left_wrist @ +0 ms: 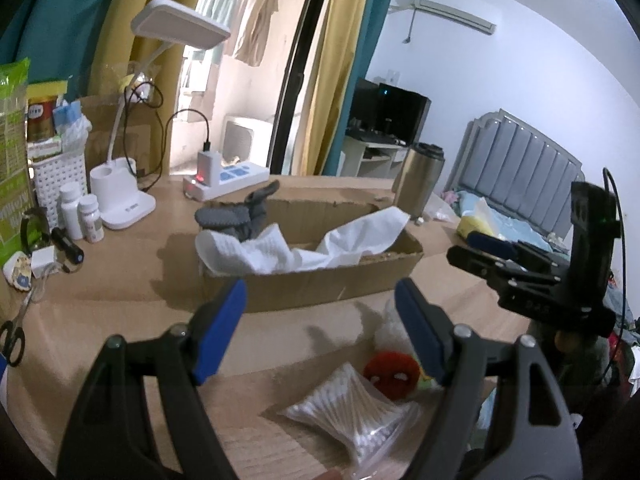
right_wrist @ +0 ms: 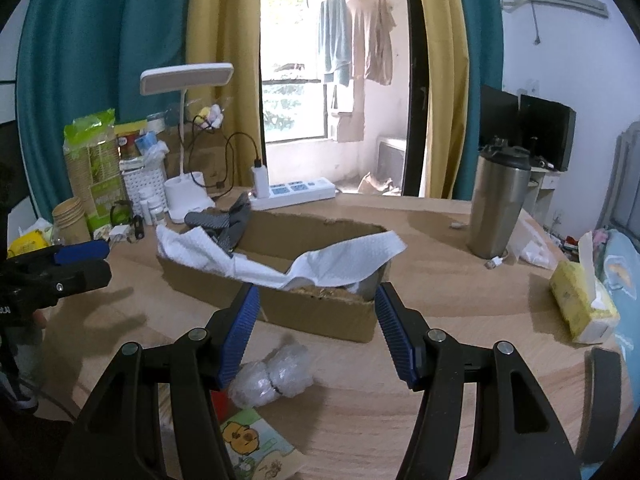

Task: Organize soft objects
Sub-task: 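Move both grippers back toward the remaining items beside the box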

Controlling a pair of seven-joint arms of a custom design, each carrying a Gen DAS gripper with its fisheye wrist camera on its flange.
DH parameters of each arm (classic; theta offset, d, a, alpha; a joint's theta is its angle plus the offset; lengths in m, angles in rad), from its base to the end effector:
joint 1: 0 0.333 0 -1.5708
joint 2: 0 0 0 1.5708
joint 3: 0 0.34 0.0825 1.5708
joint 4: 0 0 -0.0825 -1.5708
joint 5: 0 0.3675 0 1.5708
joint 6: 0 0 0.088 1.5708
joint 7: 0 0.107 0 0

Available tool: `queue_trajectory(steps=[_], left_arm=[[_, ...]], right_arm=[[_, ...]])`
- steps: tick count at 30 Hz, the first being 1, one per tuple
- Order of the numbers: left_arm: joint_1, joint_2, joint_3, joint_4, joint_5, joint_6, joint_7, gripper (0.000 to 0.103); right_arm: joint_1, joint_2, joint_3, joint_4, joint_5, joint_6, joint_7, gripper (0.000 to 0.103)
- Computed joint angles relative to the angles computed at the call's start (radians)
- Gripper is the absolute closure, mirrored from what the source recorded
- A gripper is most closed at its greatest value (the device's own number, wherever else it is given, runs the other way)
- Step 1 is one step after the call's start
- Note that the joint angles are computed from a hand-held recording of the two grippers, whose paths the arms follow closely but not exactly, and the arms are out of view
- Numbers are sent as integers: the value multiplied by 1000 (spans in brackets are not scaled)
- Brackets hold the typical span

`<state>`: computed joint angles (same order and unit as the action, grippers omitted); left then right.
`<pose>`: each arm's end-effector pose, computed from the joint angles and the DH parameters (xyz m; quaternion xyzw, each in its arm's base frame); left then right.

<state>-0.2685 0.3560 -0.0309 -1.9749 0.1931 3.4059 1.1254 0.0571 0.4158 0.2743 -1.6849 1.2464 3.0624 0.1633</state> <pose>0.6189 -0.2110 0.4548 -0.5888 0.6265 -0.4585 0.2248 0.6756 0.1216 0.4609 -0.7345 0.4602 -0.2608 0.4251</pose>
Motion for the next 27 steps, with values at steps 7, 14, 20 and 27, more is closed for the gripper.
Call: queue_trajectory(steps=[7, 14, 20, 27], left_arm=[[-27, 8, 24, -14, -21, -8, 6, 25], [61, 33, -74, -3, 33, -44, -26, 25], [167, 57, -191, 4, 94, -106, -57, 25], [253, 60, -303, 2, 103, -169, -46, 25]], right_arm=[[25, 17, -26, -17, -103, -24, 107, 39], [80, 74, -104, -13, -345, -80, 368, 39], [24, 99, -57, 0, -422, -127, 446, 39], [2, 97, -40, 0, -443, -156, 469, 39]])
